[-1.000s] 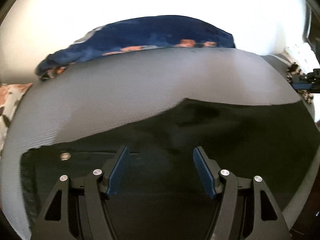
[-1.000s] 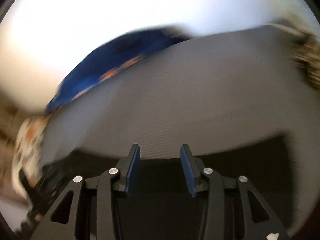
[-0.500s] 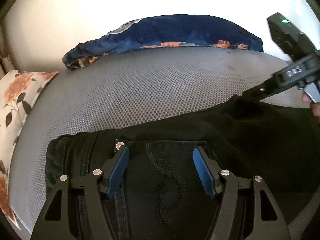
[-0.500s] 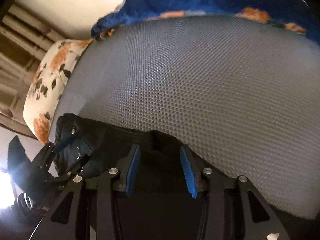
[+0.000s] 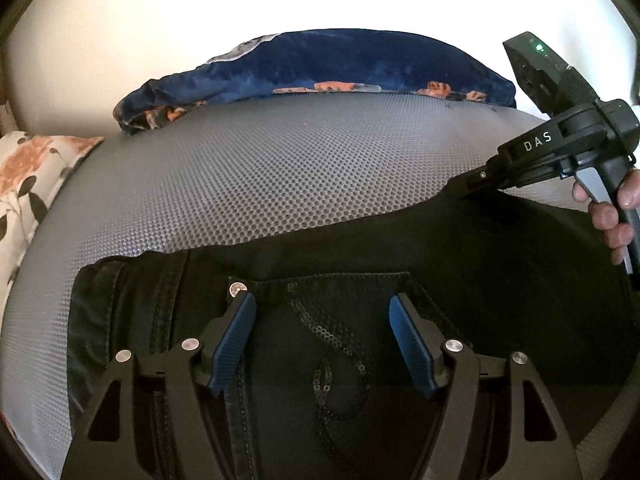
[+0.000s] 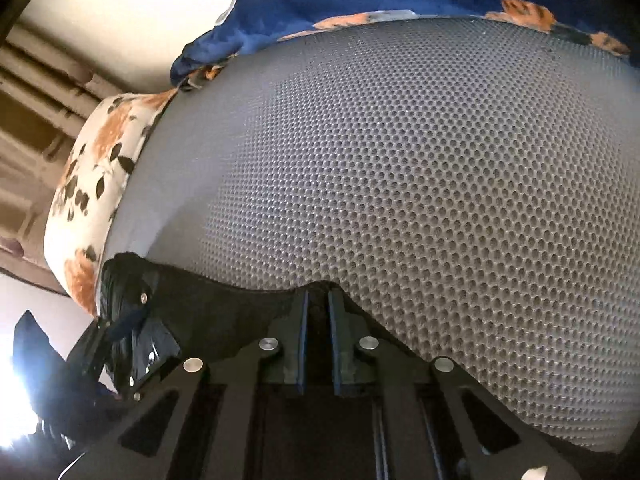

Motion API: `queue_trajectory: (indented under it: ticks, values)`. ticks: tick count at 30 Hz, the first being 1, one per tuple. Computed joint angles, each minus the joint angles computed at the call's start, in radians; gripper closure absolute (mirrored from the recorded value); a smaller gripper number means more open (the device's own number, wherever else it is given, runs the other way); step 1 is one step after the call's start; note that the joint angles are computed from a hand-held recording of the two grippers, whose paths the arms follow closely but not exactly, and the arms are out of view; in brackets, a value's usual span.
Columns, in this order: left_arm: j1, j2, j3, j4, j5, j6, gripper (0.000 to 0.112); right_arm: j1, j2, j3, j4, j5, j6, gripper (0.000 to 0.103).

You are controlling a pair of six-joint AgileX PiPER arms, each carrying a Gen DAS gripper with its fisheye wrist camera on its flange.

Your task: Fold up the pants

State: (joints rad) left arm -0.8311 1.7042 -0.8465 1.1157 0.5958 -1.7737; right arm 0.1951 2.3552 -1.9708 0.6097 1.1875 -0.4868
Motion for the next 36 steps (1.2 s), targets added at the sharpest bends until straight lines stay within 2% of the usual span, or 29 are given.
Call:
queue_trajectory:
  ticks: [2,3,4,7,9,15,20,25,27,29,32,36]
  values:
    - [-0.002,0.002,-0.025,-0.057,0.021,0.070,0.042,0.014,-0.020,0.014,-0.010,-0.015,-0.002,0.089]
    - [-0.001,-0.002,-0.036,-0.083,0.026,0.100,0.042,0.014,-0.046,0.040,-0.004,-0.030,0.001,0.080]
    - [0.001,-0.013,-0.041,-0.103,0.021,0.123,0.042,0.005,-0.079,0.079,0.008,-0.051,-0.012,0.077]
    - [-0.004,-0.046,-0.054,-0.092,0.001,0.119,0.042,-0.031,-0.232,0.247,-0.009,-0.156,-0.058,0.073]
    - [-0.011,-0.038,-0.092,-0.087,0.006,0.138,0.042,-0.052,-0.323,0.352,-0.054,-0.234,-0.064,0.065]
    - [-0.007,0.097,-0.317,-0.186,-0.009,0.338,0.042,-0.111,-0.542,0.679,-0.259,-0.464,-0.004,0.062]
    - [0.012,0.231,-0.513,-0.350,-0.050,0.595,0.042,-0.127,-0.564,0.808,-0.382,-0.567,0.106,0.062]
    - [0.062,0.349,-0.697,-0.546,-0.022,0.825,0.042,-0.150,-0.539,0.865,-0.400,-0.716,0.140,0.063]
    - [0.074,0.394,-0.761,-0.567,0.023,0.844,0.042,-0.134,-0.528,0.868,-0.455,-0.764,0.195,0.056]
    - [0.091,0.431,-0.810,-0.597,0.055,0.849,0.042,-0.143,-0.513,0.866,-0.409,-0.797,0.165,0.048]
    - [0.113,0.440,-0.794,-0.601,0.015,0.801,0.041,-0.144,-0.495,0.869,-0.390,-0.844,0.149,0.041]
    - [0.106,0.449,-0.789,-0.544,0.009,0.753,0.041,-0.145,-0.482,0.861,-0.365,-0.854,0.144,0.037]
